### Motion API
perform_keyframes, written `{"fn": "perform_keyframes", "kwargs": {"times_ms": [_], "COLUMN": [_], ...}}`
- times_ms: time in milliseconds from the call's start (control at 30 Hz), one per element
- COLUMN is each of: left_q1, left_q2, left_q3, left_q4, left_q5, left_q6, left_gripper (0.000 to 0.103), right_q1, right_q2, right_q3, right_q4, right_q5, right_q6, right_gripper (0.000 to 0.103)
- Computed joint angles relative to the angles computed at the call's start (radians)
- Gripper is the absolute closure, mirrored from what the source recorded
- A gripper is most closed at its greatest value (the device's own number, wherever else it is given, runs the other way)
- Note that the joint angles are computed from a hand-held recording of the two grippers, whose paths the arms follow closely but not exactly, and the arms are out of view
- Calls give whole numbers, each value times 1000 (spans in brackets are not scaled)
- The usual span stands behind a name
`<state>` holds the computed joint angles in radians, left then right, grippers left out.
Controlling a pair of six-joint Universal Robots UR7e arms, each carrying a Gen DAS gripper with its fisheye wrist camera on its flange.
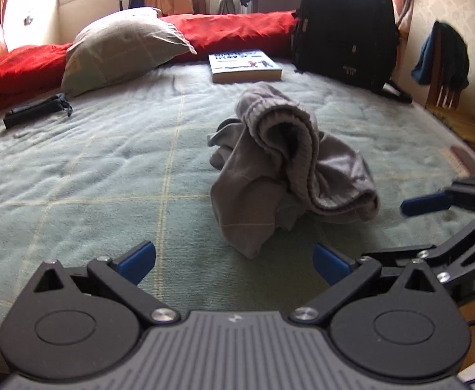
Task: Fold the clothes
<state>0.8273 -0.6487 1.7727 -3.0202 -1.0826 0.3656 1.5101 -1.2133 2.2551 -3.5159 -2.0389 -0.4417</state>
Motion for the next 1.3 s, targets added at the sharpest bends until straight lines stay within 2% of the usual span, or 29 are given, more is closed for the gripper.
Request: {"fn": "perform_keyframes", "kwargs": {"times_ms": [100,200,267,400,533,700,800,933,1100,1200,1300], "left_q1": [-12,0,7,13,23,34,39,43,54,57,59], "left_q2": [19,12,10,19,25,33,47,83,101,112,137], "left_q3": [2,-14,-30,-51,-75,-95,-108,-146,-208,-246,-294], "left_q4": [-30,11,40,43,64,99,116,102,114,117,107], "left_q5": [36,17,21,36,12,-24,-45,-25,-39,-37,5], "left_q6": [58,68,72,111,128,149,160,152,132,131,132], "left_gripper": [1,1,1,1,1,1,1,1,1,1,1], "right_q1": [19,12,16,43,63,63,56,45,29,9,-11], "right_q2": [24,8,-2,24,68,114,138,162,133,111,92], "right_q3": [-16,-15,-26,-65,-115,-166,-190,-215,-212,-221,-232], "right_q4": [-8,15,48,28,5,12,8,-16,-59,-58,-46], "right_q5": [-38,7,5,-44,-94,-118,-139,-168,-154,-144,-135], "right_q6": [-54,-67,-69,-114,-142,-168,-185,-223,-273,-268,-244], "right_gripper": [0,0,0,0,0,0,0,0,0,0,0]}}
